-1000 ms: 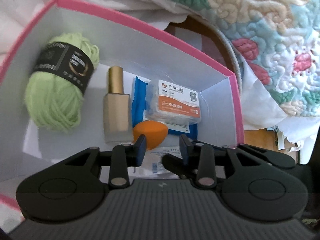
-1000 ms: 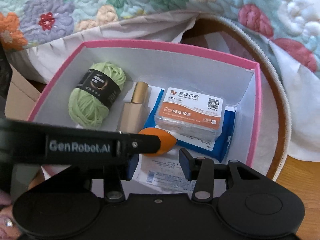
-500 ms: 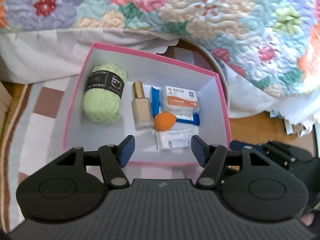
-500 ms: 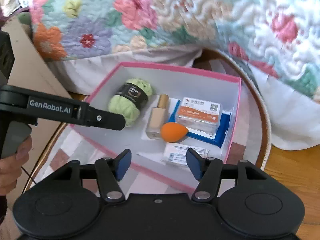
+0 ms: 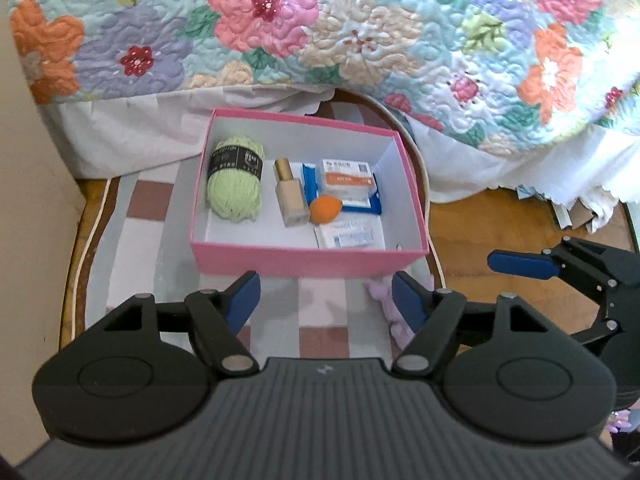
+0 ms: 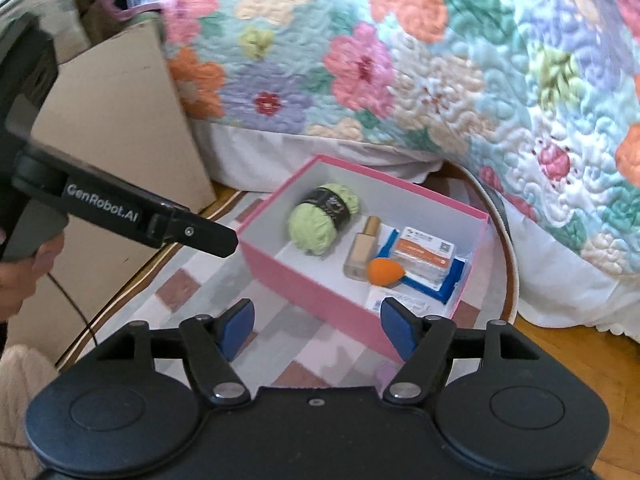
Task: Organize objects
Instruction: 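Open the left tool to drop the sponge and withdraw, then lower the left tool onto the purple plush toy and close it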
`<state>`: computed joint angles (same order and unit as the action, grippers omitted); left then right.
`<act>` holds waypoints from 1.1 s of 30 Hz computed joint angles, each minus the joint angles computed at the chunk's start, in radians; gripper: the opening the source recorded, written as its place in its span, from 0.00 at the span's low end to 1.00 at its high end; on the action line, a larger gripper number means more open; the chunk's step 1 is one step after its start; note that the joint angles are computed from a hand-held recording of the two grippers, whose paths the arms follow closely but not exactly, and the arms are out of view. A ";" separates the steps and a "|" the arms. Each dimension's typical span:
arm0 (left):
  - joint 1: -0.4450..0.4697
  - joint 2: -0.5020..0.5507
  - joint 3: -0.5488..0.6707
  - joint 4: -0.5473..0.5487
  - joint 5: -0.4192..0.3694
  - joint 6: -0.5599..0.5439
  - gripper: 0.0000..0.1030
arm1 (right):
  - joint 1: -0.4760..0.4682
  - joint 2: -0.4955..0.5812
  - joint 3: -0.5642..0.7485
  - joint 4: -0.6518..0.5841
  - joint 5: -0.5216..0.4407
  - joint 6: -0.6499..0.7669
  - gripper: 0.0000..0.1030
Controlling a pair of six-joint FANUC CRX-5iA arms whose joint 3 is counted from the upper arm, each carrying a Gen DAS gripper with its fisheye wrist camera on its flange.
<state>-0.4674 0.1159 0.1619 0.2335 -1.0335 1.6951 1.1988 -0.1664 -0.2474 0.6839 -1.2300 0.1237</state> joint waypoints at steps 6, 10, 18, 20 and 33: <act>-0.014 -0.068 -0.069 -0.012 -0.018 0.010 0.73 | 0.090 -0.007 -0.003 0.028 -0.042 -0.028 0.81; -0.023 -0.099 -0.123 -0.004 -0.004 0.013 0.76 | 0.135 -0.011 -0.014 0.017 -0.060 -0.048 0.86; -0.053 -0.085 -0.182 0.021 0.029 -0.007 0.82 | 0.197 -0.015 -0.071 -0.006 -0.112 -0.125 0.87; -0.062 -0.071 -0.185 0.027 0.036 -0.017 0.86 | 0.201 -0.023 -0.088 -0.007 -0.110 -0.146 0.87; -0.124 0.060 -0.201 0.073 0.186 -0.084 0.86 | 0.211 -0.031 -0.261 0.051 -0.078 -0.282 0.87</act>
